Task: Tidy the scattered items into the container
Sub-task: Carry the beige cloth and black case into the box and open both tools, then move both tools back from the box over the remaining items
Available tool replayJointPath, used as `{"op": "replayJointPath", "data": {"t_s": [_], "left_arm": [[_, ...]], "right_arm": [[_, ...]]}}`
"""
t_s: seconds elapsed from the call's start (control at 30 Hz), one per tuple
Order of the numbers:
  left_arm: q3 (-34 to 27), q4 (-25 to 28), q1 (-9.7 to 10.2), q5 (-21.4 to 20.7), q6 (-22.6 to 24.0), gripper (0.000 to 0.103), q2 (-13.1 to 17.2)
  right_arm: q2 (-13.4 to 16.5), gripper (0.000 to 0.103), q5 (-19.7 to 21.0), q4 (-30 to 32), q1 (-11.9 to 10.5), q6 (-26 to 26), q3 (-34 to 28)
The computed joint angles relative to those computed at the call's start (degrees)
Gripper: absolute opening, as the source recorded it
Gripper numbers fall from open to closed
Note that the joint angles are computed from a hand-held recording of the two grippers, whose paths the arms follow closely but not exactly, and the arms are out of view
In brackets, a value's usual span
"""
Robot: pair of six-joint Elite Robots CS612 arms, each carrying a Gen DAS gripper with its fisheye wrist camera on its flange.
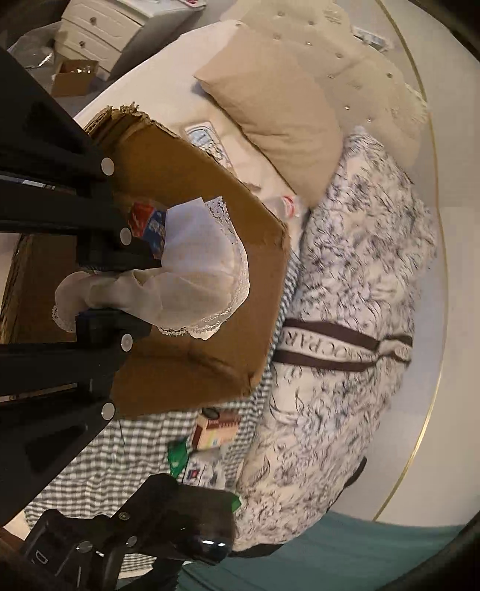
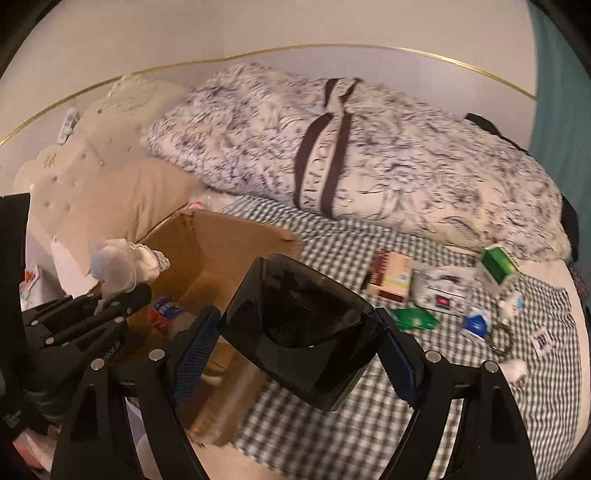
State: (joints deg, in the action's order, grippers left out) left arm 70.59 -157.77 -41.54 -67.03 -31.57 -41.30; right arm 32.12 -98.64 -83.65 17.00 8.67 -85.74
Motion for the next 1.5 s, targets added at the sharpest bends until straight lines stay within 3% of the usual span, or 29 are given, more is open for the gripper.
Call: {"op": "replayJointPath", "data": {"t_s": [0.13, 0.47, 0.57, 0.63, 0.73, 0.87, 1.5], "left_arm": [[0.02, 1.08, 0.75, -0.90, -1.04, 0.014, 0.43], [0.17, 1.66, 1.54, -1.66, -2.61, 0.018, 1.06], [-0.09, 2.85, 1.53, -0.67, -2.76, 0.040, 1.19], [0.09, 2.48, 1.46, 0.00, -2.82, 0.069, 1.18], [0.32, 1.90, 1.21, 1.94, -3.19, 0.093, 1.12], [0.24, 1.84, 1.21, 1.97, -3.28, 0.093, 1.10], [-0.61, 1.96, -1.20, 2.42, -2.21, 0.096, 0.58]], "right_arm": [[-1.26, 0.082, 2.37, -1.10, 0.41, -1.20, 3.58], [-2.56, 0.082, 3.27, -2.61, 1.16, -2.04, 9.21], [-2.38, 0.083, 4.18, -3.61, 1.08, -2.12, 9.42], [-2.04, 0.083, 5.16, -5.41, 0.98, -2.12, 9.25], [-1.13, 0.097, 4.08, -9.90, 1.22, -1.86, 8.49], [-0.74, 0.098, 1.30, -11.73, 1.51, -1.98, 7.94], [2.11, 0.098, 0.33, -7.19, -0.90, 3.08, 0.15]]}}
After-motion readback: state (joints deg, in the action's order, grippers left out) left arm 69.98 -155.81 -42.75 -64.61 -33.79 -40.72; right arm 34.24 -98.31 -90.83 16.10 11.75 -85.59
